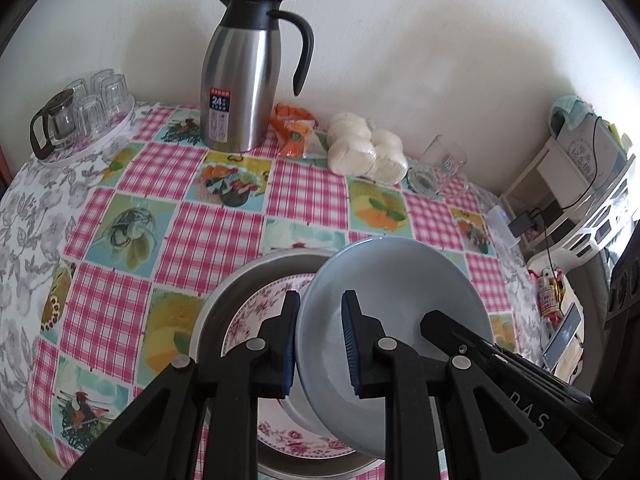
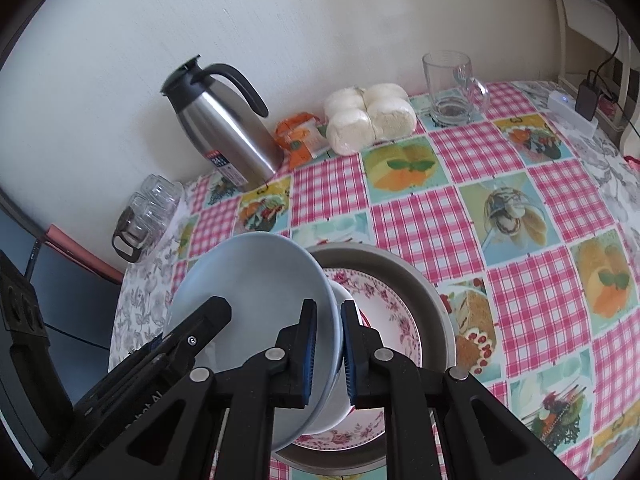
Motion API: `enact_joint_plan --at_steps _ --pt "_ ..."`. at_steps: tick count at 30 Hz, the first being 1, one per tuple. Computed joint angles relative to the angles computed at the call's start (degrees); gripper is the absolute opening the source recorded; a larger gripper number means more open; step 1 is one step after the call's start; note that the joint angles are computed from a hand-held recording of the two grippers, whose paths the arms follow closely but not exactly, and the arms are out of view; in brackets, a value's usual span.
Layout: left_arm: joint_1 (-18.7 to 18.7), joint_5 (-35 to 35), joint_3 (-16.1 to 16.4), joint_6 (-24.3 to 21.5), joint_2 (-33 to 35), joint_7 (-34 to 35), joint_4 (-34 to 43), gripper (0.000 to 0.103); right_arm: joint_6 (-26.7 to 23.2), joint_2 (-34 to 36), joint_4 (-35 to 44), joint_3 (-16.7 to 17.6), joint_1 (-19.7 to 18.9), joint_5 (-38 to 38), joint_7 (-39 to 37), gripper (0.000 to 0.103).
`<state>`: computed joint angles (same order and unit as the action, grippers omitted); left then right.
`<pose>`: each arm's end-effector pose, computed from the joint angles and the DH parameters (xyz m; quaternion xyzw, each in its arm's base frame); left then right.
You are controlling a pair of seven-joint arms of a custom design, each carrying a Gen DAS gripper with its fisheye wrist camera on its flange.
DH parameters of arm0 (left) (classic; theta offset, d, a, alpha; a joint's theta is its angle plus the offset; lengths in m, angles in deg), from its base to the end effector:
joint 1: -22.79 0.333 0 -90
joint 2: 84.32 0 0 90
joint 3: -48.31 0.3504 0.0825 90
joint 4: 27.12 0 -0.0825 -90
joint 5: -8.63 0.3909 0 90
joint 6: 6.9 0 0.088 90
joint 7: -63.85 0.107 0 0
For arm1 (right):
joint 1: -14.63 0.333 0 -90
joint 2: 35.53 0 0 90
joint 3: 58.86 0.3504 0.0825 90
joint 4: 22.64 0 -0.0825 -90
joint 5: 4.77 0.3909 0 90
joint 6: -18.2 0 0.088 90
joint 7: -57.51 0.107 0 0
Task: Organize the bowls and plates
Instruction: 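Lower the blue-grey bowl into the square bowl in the tray with both grippers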
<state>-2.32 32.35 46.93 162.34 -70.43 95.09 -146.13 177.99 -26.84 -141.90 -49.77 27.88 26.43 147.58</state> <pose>0.5588 -0.3074 0.4097 -0.7284 0.6055 -0.3014 0.1094 0.5842 0.2105 0.4425 -0.6439 0.6983 -0.0051 0.3125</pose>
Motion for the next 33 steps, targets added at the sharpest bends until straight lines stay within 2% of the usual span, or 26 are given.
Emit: enact_joint_plan --at_steps 11,18,30,33 --pt "1.3 -2.8 -1.8 -4.3 0.9 2.6 0.9 0.024 -3.1 1.5 1.1 0.0 0.3 -3.8 3.1 0.016" --pt "1.5 -3.7 -2.1 -5.0 1.0 3.3 1.1 0.025 -3.9 2.0 1.6 -0.2 0.6 -6.1 5.2 0.016" --pt "1.1 -1.7 -1.5 -5.5 1.1 1.3 1.4 0.027 -4.8 1.5 1.6 0.5 -0.5 -2.4 2.8 0.016" --pt "0.1 0.9 -0.7 -8.0 1.3 -0.4 2.4 0.027 -5.2 1.4 1.6 0.5 -0.7 -0.7 1.5 0.018"
